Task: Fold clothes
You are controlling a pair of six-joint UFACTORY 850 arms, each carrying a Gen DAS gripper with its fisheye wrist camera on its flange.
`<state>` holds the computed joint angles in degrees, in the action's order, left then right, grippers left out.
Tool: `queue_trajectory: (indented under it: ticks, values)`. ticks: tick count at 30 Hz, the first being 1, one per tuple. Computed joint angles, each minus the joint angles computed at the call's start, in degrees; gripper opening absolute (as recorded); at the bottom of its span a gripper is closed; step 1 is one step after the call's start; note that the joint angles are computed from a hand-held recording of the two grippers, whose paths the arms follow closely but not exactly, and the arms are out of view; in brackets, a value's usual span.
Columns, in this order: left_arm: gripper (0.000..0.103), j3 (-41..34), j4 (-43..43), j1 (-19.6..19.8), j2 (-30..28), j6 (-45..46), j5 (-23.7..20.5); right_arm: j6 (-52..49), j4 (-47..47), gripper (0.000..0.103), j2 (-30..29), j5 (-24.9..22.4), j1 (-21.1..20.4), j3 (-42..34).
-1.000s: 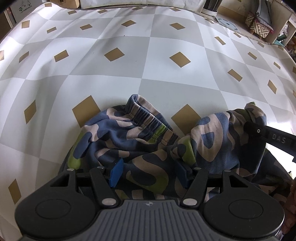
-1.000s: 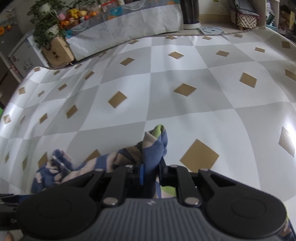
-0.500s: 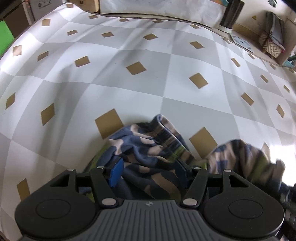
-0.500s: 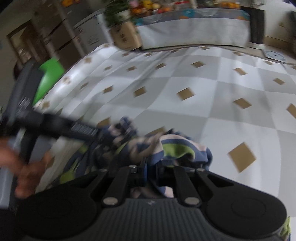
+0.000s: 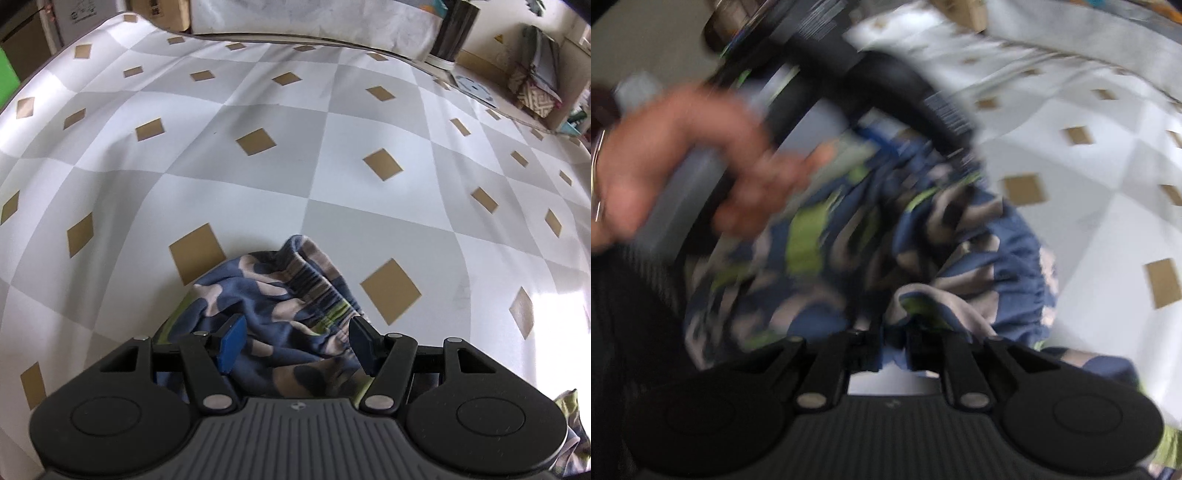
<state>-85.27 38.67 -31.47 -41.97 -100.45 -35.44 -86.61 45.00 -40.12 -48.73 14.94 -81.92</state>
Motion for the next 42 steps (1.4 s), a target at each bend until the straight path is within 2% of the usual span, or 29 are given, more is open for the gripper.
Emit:
queue_trajectory:
  ticks: [2, 4, 7, 13, 20, 23, 28, 31, 38, 42]
  values:
    - [0.061, -0.8, -2.5, -0.1, -0.7, 3.6, 0.2, -0.6, -2.2, 0.015, 0.8, 0.6, 0.4, 1.2]
    - [0.061, -1.1, -4.8, -0.3, -1.2, 6.4, 0.6, 0.1, -3.7, 0.025, 1.2, 0.1, 0.4, 1.2]
    - [0.061, -1.3, -5.8, -1.0, -1.6, 9.5, -0.1, 0.6, -3.6, 0.035, 1.6, -0.9, -0.3, 0.4]
    - [0.061, -0.4, -6.2, -1.9, -1.1, 13.0, -0.7, 3.1, 2.0, 0.044, 2.8, -2.5, -2.8, -0.9]
    - [0.062, 0.8, -8.7, -2.0, -0.5, 16.3, -0.1, 15.0, 5.7, 0.047, 4.0, 1.2, -5.4, -1.4]
    - [0.062, 0.6, -9.3, -2.2, -0.7, 17.7, -0.5, 16.8, 9.3, 0.052, 5.5, 3.3, -6.6, 0.0]
    - [0.062, 0.8, -10.6, -2.1, -0.5, 18.5, -0.4, 24.0, 12.5, 0.053, 3.6, 6.2, -7.8, -2.2]
    - [0.062, 1.3, -11.1, -2.0, -0.3, 18.7, 0.2, 27.1, 12.9, 0.053, 1.2, 6.6, -7.2, -3.4]
    - [0.063, 3.2, -13.4, -0.7, 1.2, 19.2, 3.1, 33.5, 2.9, 0.055, -3.4, 6.9, -3.5, -6.6]
    - [0.063, 5.4, -10.7, 0.5, 3.1, 14.9, 4.9, 34.4, -0.3, 0.064, -3.2, 8.1, -2.1, -5.5]
